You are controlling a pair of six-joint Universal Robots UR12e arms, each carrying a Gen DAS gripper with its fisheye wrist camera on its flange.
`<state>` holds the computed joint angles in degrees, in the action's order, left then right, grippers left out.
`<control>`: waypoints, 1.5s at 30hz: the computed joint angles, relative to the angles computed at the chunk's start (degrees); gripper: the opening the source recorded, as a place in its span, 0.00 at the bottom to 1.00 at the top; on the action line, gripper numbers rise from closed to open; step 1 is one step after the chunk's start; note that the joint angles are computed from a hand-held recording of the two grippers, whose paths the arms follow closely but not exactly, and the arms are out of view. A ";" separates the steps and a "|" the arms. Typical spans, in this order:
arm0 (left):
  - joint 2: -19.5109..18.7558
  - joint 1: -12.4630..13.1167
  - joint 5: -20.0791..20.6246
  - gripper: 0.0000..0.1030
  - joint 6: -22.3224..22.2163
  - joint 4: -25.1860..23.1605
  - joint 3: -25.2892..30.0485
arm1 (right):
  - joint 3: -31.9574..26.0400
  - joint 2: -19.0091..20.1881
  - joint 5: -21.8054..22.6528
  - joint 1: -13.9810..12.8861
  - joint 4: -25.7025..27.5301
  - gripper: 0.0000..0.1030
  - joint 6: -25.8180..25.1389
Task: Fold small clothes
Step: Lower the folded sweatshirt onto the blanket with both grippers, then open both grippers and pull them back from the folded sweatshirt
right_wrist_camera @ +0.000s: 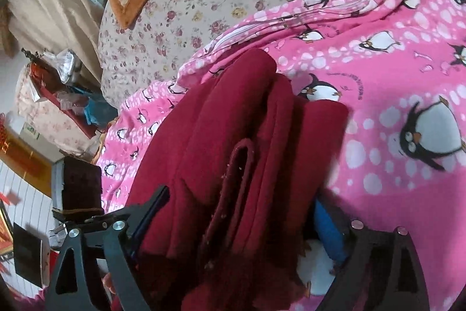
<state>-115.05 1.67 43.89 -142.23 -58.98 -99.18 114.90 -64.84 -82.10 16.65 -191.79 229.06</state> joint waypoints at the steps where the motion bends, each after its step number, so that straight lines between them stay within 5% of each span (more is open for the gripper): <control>1: 0.12 -0.06 0.22 0.90 1.26 -0.57 0.03 | -0.30 0.08 -0.22 0.12 0.46 0.90 -0.45; 6: 1.75 0.67 0.44 0.73 2.53 -0.98 -0.73 | -1.23 -0.25 -1.23 1.08 2.08 0.69 -1.00; 12: 6.62 3.75 0.23 0.71 10.22 -9.30 -2.26 | -1.26 -1.97 1.13 2.63 0.16 0.64 -0.49; 17: 9.93 5.99 3.42 0.71 11.44 -8.88 -6.12 | -1.90 -2.51 1.81 5.77 1.62 0.64 -0.62; 21: 9.55 5.03 10.74 0.72 6.05 -2.13 -8.93 | -2.38 -1.55 0.97 7.25 6.99 0.68 -0.33; 26: 11.04 5.22 10.56 0.75 4.10 3.07 -11.01 | -2.45 -3.46 -1.76 8.38 13.74 0.68 -1.67; 30: 12.49 5.19 11.95 0.75 2.72 8.34 -12.76 | -3.01 -5.87 -8.69 10.25 18.24 0.68 -4.14; 34: 14.32 5.73 12.49 0.75 2.48 18.40 -16.17 | -3.11 -7.61 -14.67 12.27 16.47 0.68 -6.58; 39: 15.51 6.34 12.01 0.75 0.23 31.23 -19.64 | -4.75 -6.83 -14.01 13.40 15.74 0.68 -12.02; 42: 15.79 6.44 13.08 0.75 -0.52 35.37 -20.69 | -6.97 -5.37 -16.53 14.51 22.43 0.68 -15.03; 45: 16.04 6.53 14.35 0.75 -0.63 39.16 -21.98 | -8.92 -4.12 -23.77 16.18 31.04 0.68 -16.73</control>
